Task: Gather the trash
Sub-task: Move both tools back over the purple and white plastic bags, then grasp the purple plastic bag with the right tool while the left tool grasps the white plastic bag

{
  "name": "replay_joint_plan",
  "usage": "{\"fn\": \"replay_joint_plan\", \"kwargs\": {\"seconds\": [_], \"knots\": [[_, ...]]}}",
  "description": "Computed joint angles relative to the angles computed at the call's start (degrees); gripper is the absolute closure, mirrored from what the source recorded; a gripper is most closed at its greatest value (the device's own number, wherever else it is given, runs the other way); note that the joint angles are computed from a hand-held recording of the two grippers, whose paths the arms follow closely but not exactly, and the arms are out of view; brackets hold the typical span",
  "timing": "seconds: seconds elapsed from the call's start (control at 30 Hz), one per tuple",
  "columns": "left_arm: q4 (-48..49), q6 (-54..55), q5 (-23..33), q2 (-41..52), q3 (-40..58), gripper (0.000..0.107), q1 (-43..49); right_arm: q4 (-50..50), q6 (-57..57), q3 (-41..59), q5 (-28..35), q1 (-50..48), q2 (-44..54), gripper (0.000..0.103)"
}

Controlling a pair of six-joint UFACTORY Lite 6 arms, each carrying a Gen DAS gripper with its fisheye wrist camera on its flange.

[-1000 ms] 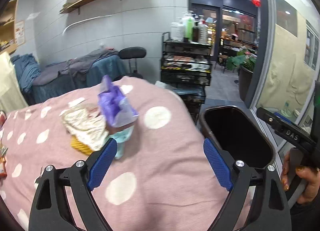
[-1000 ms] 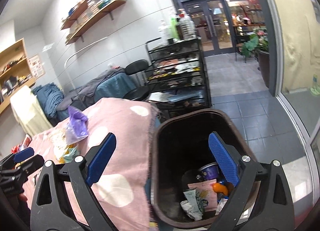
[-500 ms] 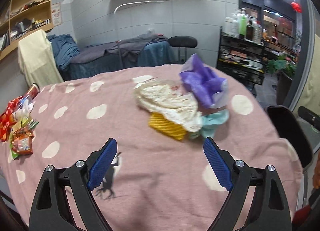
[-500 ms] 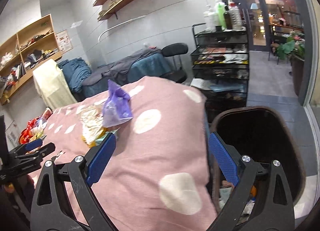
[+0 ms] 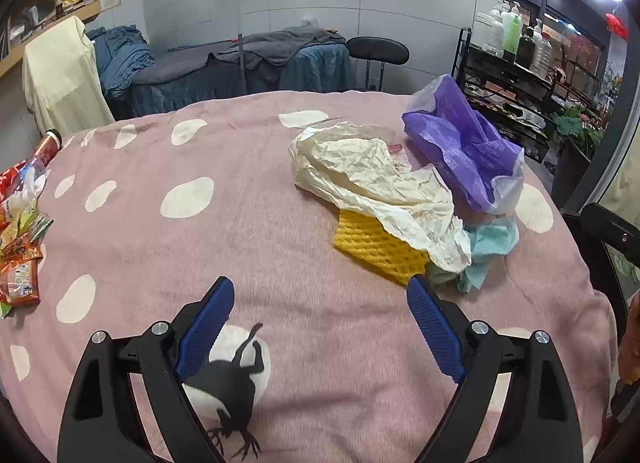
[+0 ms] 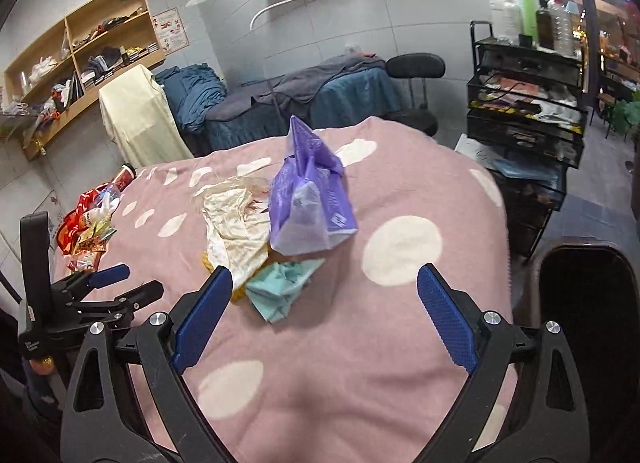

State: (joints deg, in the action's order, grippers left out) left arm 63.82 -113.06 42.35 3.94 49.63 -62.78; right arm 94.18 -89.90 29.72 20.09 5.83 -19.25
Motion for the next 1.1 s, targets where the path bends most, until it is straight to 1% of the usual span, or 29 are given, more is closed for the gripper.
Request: {"fn": "replay_joint_plan", "kwargs": {"seconds": [0.07, 0.17, 0.2, 0.33, 0.37, 0.4, 0.47, 0.5, 0.53, 0.57, 0.6, 0.63, 0.67, 0.7, 0.77, 0.8, 0.83, 0.87, 0.93, 1.07, 1.1], "knots": [[0.5, 0.8, -3.7, 0.5, 0.5, 0.020, 3.8, 3.6, -2.4, 4.0, -1.8, 2.5, 5.4, 0.016], [1.5, 2.4, -11.6, 1.8, 2.1, 0.020, 10.7, 9.8, -7.0, 10.6, -4.5, 5.4, 13.9, 0.021], [1.3, 3.5, -13.9, 3.0, 3.3, 0.020, 12.9, 9.7, -6.0, 13.5, -4.8, 5.9, 17.3, 0.022], [2.2, 5.3, -20.8, 8.7, 8.5, 0.020, 20.5, 9.5, -3.0, 20.4, -5.1, 6.3, 25.3, 0.026], [1.3, 6.7, -22.4, 10.3, 10.0, 0.020, 22.1, 9.8, -3.1, 21.4, -5.2, 6.4, 26.6, 0.028], [-1.2, 9.9, -25.2, 12.5, 11.9, 0.020, 24.3, 10.3, -3.2, 22.7, -5.5, 6.6, 28.2, 0.030], [-8.2, 17.8, -29.2, 15.5, 15.0, 0.020, 27.0, 10.0, -3.0, 24.6, -5.6, 6.9, 30.7, 0.049], [-11.8, 21.6, -30.5, 17.2, 16.7, 0.020, 27.9, 8.3, -1.7, 25.6, -4.9, 6.9, 32.2, 0.053], [-13.9, 24.1, -31.5, 17.9, 17.4, 0.020, 28.5, 7.3, -0.9, 26.2, -4.4, 6.9, 33.0, 0.065], [-14.2, 24.5, -32.3, 18.2, 17.8, 0.024, 28.8, 7.9, -1.9, 26.2, -4.6, 7.1, 33.2, 0.075], [-14.0, 24.3, -32.8, 18.5, 18.2, 0.027, 28.8, 10.4, -4.5, 26.0, -4.9, 7.5, 33.0, 0.077], [-16.2, 26.4, -33.2, 18.9, 18.7, 0.040, 28.8, 12.6, -6.9, 25.7, -4.9, 7.6, 32.8, 0.078], [-18.0, 28.3, -33.8, 19.3, 19.0, 0.047, 28.8, 14.9, -9.3, 25.3, -4.8, 7.7, 32.6, 0.080], [-17.5, 27.7, -33.3, 19.5, 19.4, 0.048, 28.4, 18.2, -12.8, 24.7, -4.6, 7.6, 32.0, 0.080], [-13.4, 23.6, -32.6, 19.1, 19.3, 0.061, 27.7, 23.2, -17.7, 23.7, -4.4, 7.9, 31.4, 0.083], [-11.9, 21.8, -33.0, 18.5, 18.6, 0.064, 27.6, 26.9, -21.4, 22.9, -4.1, 8.0, 30.7, 0.083], [-9.7, 19.2, -33.4, 17.5, 17.6, 0.069, 27.5, 30.2, -24.5, 22.0, -3.9, 7.9, 29.9, 0.084], [-8.8, 18.1, -33.9, 16.7, 16.9, 0.082, 27.8, 31.7, -25.9, 21.4, -3.7, 7.9, 29.1, 0.085], [-6.0, 14.5, -34.0, 14.3, 14.9, 0.084, 27.5, 36.6, -31.2, 19.5, -2.8, 7.5, 27.1, 0.085], [8.2, -1.4, -32.7, 7.1, 9.0, 0.086, 25.9, 46.6, -42.4, 15.4, -3.2, 8.0, 21.4, 0.085], [11.8, -5.6, -32.0, 4.2, 6.7, 0.086, 25.0, 49.4, -45.6, 14.0, -3.5, 8.1, 19.3, 0.085]]}}
